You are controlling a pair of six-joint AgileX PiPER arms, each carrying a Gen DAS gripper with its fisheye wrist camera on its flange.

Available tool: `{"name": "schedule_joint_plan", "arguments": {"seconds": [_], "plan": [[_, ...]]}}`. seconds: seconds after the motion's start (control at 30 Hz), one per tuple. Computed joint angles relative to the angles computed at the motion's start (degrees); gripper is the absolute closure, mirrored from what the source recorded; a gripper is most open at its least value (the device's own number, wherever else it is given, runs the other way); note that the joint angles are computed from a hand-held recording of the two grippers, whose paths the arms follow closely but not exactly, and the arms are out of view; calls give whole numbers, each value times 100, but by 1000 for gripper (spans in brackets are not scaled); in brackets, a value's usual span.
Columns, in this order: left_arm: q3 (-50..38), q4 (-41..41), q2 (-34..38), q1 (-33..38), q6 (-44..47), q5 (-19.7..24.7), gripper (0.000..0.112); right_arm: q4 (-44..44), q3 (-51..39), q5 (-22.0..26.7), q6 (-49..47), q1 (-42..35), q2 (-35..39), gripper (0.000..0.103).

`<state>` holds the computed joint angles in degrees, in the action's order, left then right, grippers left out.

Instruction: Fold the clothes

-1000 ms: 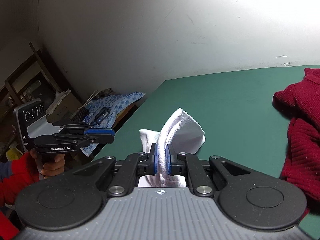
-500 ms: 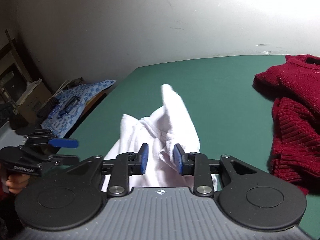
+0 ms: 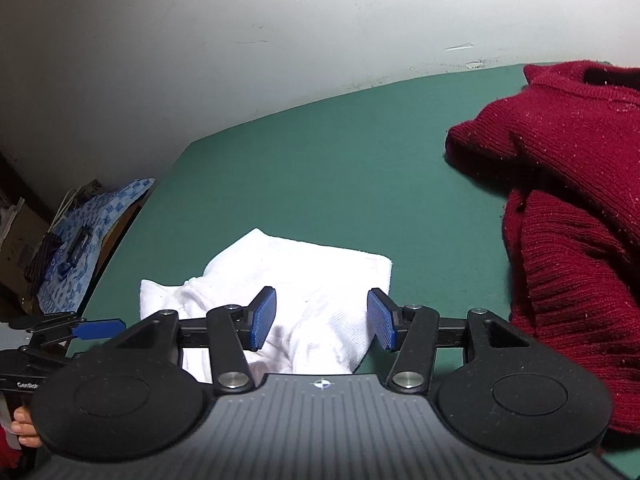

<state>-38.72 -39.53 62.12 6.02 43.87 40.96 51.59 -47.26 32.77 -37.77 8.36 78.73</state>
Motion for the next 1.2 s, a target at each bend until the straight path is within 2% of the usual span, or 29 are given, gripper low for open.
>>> {"name": "schedule_joint_plan", "arguments": {"seconds": [0.13,0.2,0.37,0.47,0.53,0.6,0.67,0.7,0.8,0.87,0.9,0.93,1.0,1.07,1.2], "plan": [[-382,-278,872,-227,410,-216,50,462,-86,129,-526,-133,381,49],[-538,-548,1203,-270,802,-124,57,1143,-16,191,-1264,-237,510,51],[-482,-1373,1503,-331,1672,-290,57,2185,25,220,-2481,-270,796,55],[-473,-1605,1562,-244,1754,-211,60,1925,-85,19,-2100,-195,757,58],[-414,-1603,1501,-248,1731,-228,73,1681,-39,-15,-1641,-306,555,54],[-271,-1570,1375,-337,1759,-410,83,1056,-112,224,-941,-469,457,50],[-179,-1634,1336,-394,1831,-553,84,1016,-87,602,-991,-691,454,50],[-182,-1675,1363,-391,1796,-574,87,1130,-4,589,-1193,-702,414,51],[-173,-1690,1416,-522,1583,-843,89,1436,59,283,-1795,-447,473,57],[-95,-1388,1365,-872,1293,-1326,89,1637,20,-87,-2070,-143,619,75],[-62,-1136,1340,-1067,1073,-1554,90,1660,-15,-274,-2078,9,681,94],[-41,-787,1314,-1267,770,-1765,90,1583,-76,-398,-1914,130,732,94],[-55,-296,1252,-1446,321,-1900,99,1439,-213,-436,-1623,253,803,95],[-76,-183,1094,-1391,206,-1808,102,1327,-251,-364,-1439,278,706,95],[-86,-190,494,-1049,208,-1327,102,1768,-125,544,-1705,-158,108,95]]}}
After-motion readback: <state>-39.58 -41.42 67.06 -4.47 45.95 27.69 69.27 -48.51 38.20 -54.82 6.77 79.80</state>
